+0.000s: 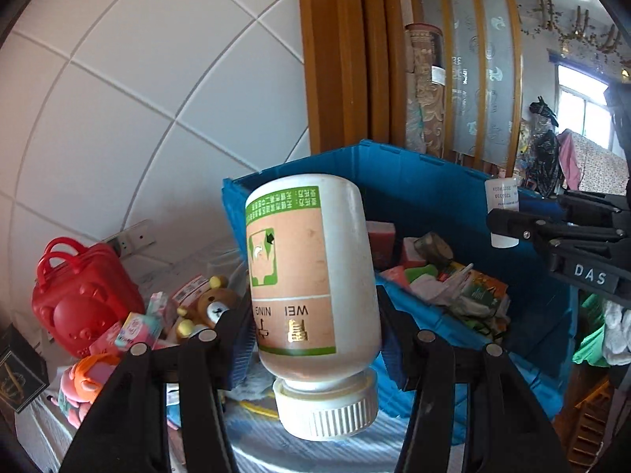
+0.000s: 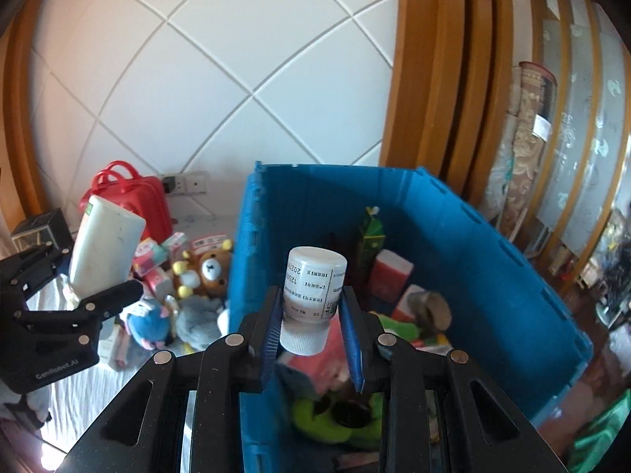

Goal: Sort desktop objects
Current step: 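Carry both bottles into the blue crate and release them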

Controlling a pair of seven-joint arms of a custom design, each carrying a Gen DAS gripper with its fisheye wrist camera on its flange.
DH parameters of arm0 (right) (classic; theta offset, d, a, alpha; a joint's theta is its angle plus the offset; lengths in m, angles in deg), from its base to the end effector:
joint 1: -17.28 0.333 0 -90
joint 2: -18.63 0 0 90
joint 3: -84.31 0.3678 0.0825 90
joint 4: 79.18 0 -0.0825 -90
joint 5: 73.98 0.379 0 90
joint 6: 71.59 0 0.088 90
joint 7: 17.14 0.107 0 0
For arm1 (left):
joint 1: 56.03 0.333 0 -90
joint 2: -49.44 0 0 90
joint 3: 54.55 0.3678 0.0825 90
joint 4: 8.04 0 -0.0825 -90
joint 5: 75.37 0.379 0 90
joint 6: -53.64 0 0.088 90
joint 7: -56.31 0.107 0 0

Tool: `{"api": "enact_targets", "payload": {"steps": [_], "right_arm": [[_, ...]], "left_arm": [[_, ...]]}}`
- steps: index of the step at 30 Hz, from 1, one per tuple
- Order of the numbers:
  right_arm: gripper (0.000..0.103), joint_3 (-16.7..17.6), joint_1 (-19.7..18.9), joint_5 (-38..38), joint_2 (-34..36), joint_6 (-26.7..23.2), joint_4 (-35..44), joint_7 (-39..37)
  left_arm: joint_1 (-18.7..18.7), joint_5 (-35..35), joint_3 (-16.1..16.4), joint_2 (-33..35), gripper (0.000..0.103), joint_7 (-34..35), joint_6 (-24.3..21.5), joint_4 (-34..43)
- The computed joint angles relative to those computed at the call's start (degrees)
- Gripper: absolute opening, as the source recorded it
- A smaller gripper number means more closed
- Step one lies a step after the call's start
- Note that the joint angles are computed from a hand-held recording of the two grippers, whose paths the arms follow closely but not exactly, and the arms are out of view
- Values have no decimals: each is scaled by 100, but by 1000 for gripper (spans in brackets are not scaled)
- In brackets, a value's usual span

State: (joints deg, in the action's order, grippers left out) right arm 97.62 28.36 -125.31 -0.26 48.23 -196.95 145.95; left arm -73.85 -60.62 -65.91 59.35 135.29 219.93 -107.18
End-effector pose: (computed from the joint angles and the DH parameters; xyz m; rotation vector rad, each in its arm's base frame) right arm 0.4375 0.1783 0.6784 -1.2542 2.1601 -1.2174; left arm 0.5799 -0.3268 0.6522 -1.1928 2.0395 -1.0876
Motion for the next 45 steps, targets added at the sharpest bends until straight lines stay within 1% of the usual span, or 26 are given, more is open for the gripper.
{"api": "enact_targets", "payload": {"steps": [2, 5, 8, 11, 13, 15, 18, 21, 25, 28, 31, 34, 36, 38, 39, 41, 43, 45], "right_arm": [[28, -172, -48, 117, -389, -9, -320, -208], [29, -377, -244, 346, -912, 13, -801, -588], [28, -580, -427, 559, -1325, 204, -1283, -946], [28, -777, -627, 756, -1521, 449, -1624, -1234], [28, -850, -766, 873, -1617, 552, -1775, -1410], [29, -877, -917, 963, -1692, 636, -1881, -1548], [29, -855, -1125, 1102, -1749, 735, -1971, -1743], [29, -827, -1332, 1237, -1741, 825, -2016, -1930], [29, -812, -1540, 1363, -1681, 929, -2056, -2101], [29, -825, -1614, 1456, -1668, 1016, -2085, -2228], [29, -767, -1709, 1462, -1623, 1011, -2066, -2294], [31, -729, -1749, 1495, -1585, 965, -2024, -2330], [39, -713, -1761, 1506, -1561, 922, -1996, -2332], [57, -701, -1772, 1497, -1579, 946, -2004, -2288], [62, -686, -1770, 1498, -1573, 923, -1994, -2289], [76, -642, -1768, 1466, -1554, 859, -1959, -2298], [83, -585, -1773, 1403, -1526, 748, -1916, -2269], [85, -600, -1742, 1374, -1509, 718, -1898, -2279]], "left_arm": [[-153, -12, -114, 287, 53, 77, -292, 498], [-614, 447, 10, 740, 53, -120, -816, 1262], [-881, 496, -54, 1155, 53, 29, -1373, 1934], [-1151, 534, -55, 1543, 53, 228, -1994, 2593], [-1257, 425, -106, 1776, 53, 448, -2390, 2994], [-1410, 424, -55, 1907, 53, 485, -2629, 3235], [-1562, 464, 28, 2052, 53, 535, -2920, 3489], [-1694, 649, 170, 2080, 54, 396, -2979, 3564], [-1797, 787, 248, 2190, 55, 295, -3258, 3801], [-1823, 853, 274, 2196, 64, 224, -3311, 3829], [-1823, 883, 275, 2215, 64, 197, -3344, 3862], [-1792, 860, 258, 2229, 64, 181, -3323, 3873], [-1780, 831, 245, 2258, 64, 194, -3349, 3923], [-1780, 820, 244, 2269, 64, 200, -3360, 3945], [-1782, 813, 243, 2306, 64, 226, -3390, 4009], [-1794, 826, 259, 2300, 64, 217, -3373, 3993], [-1787, 817, 256, 2279, 64, 212, -3353, 3953], [-1779, 806, 254, 2272, 64, 199, -3341, 3932]]}}
